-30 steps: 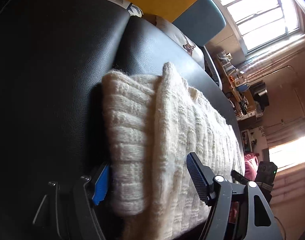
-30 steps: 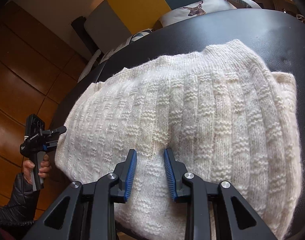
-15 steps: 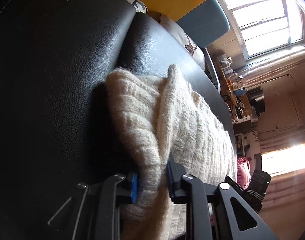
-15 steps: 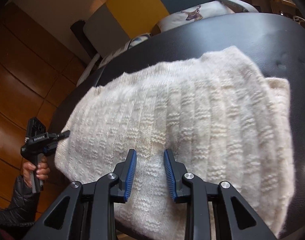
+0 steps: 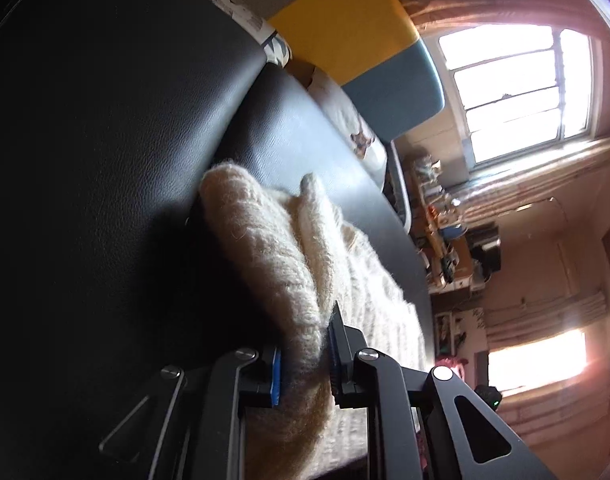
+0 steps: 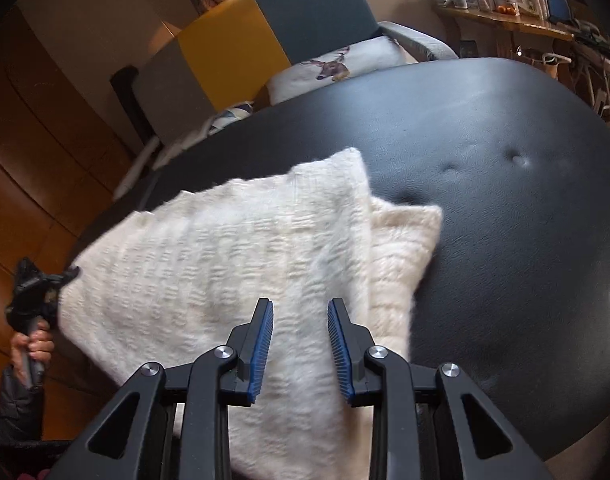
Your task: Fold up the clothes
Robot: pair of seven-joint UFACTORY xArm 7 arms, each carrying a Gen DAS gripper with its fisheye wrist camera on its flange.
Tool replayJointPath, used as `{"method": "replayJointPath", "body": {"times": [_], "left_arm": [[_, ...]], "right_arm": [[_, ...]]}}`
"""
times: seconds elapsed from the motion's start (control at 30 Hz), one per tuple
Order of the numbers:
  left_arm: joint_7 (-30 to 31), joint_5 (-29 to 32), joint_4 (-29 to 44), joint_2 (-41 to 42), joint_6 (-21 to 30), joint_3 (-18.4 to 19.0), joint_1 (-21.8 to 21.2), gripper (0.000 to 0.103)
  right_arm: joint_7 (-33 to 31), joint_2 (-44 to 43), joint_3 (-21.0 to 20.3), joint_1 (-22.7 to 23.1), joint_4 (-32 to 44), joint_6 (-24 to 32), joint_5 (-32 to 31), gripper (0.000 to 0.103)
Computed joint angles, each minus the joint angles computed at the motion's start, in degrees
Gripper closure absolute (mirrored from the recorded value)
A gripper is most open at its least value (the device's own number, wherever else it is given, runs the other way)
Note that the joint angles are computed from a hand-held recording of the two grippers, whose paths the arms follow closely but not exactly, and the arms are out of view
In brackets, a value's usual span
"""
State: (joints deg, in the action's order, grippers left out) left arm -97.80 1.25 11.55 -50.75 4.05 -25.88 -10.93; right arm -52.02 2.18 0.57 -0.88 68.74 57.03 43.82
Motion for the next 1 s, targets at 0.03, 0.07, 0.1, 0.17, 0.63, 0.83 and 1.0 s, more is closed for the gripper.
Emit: {"method": "replayJointPath", "body": {"times": [0.03, 0.07, 0.1, 0.17, 0.63, 0.83, 1.0], "left_arm": [[-0.8, -0.1, 0.1, -0.4, -0.1, -0.9, 0.8, 0.086], [-1.6, -0.2, 0.1, -0.9, -0.3, -1.7, 1.7, 0.086], [-2.4, -0.2, 0.2, -1.3, -0.4, -2.3, 2.4, 0.086], [-3.6, -0.2, 0.5, -1.7, -0.6, -3.1, 3.4, 0.086], [3.5, 4.7, 16.9, 7.6, -2.1, -3.9, 10.9, 0.086], [8.2, 5.5, 28.9, 19.3, -6.1, -7.2, 16.2, 0.086], [10.1, 7.4, 39.4, 29.5, -9.0, -15.3, 23.8, 0.087]], "right_arm": [[0.6, 0.6, 0.2, 0.3, 0.5, -0.3, -1.3, 0.075], [1.3, 1.4, 0.4, 0.5, 1.3, 0.0, -2.6, 0.075], [1.8, 1.9, 0.6, 0.7, 1.7, 0.1, -4.1, 0.075], [2.3, 2.3, 1.0, 1.0, 1.9, -0.4, -6.1, 0.075], [1.8, 4.9, 1.3, -0.6, 5.0, 5.2, -5.8, 0.075], [1.2, 6.7, 1.2, -2.6, 6.7, 9.5, -2.1, 0.074], [1.3, 8.2, 1.3, -3.9, 8.1, 12.4, 0.6, 0.075]]}}
